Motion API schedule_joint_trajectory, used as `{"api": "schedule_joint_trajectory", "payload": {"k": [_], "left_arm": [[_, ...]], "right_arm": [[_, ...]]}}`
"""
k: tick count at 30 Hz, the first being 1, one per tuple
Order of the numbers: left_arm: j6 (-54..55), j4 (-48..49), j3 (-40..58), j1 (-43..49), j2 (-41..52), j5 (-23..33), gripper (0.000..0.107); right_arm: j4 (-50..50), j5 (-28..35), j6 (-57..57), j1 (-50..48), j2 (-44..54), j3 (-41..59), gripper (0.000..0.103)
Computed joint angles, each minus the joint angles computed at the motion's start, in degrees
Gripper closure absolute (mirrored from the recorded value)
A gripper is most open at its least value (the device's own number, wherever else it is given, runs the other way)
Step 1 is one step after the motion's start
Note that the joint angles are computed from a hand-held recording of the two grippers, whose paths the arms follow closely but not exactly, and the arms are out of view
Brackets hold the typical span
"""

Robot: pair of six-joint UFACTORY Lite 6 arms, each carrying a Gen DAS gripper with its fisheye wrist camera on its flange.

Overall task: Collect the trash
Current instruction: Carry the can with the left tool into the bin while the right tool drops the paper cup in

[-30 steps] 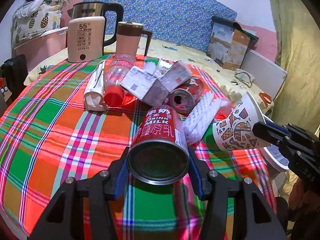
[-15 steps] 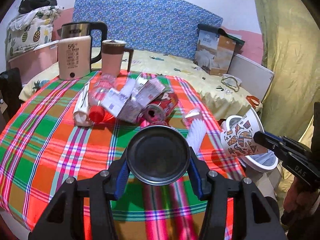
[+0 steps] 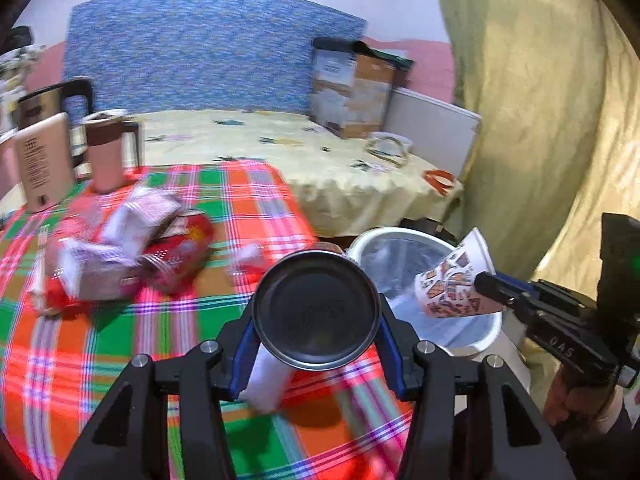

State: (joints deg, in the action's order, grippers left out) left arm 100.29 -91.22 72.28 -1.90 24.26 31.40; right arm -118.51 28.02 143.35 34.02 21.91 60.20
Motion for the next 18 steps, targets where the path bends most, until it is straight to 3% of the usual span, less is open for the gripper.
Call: {"api": "schedule_joint_trajectory", "payload": {"k": [9,18], "left_arm": [[-9.17,7.38,10.59,-9.79,8.27,-0.76,0.053],[-16.56,14.55,16.64,-13.76,13.82,-1.24,0.052]], "right_arm": [[-0.85,-1.73,3.79,-4.49,-0.17,-4.20,0.091],[-4.50,-3.19,9.10,-6.91,-0.83,-7.12,0.089]]}}
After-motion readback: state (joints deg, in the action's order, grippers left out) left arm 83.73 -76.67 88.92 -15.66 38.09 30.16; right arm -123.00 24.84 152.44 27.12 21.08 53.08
